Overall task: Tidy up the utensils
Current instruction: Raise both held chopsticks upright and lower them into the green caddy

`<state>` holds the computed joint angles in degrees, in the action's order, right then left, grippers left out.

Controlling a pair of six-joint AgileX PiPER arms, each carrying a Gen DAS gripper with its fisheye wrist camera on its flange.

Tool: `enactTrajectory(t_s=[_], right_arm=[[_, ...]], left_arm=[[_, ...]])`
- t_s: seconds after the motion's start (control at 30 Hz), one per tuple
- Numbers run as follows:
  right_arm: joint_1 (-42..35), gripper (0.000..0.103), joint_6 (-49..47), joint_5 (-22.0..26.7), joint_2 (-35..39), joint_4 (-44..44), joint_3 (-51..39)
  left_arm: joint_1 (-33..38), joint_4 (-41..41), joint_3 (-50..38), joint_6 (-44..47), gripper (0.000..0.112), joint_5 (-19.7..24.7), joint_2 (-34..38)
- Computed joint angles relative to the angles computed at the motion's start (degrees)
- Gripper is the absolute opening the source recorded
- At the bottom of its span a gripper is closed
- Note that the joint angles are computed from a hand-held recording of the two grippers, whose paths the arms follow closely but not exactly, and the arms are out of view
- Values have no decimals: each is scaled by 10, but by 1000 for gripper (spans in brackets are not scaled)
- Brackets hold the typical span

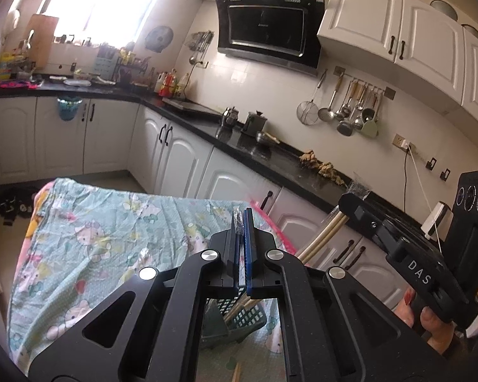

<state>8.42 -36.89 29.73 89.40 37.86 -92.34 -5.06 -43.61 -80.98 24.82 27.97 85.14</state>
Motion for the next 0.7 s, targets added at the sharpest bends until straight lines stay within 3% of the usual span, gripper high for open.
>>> enactTrajectory(t_s=[0.7], right_arm=[[21,6,54,-26,58,-70,37]], left_arm=[[1,-7,37,14,0,-12,50]])
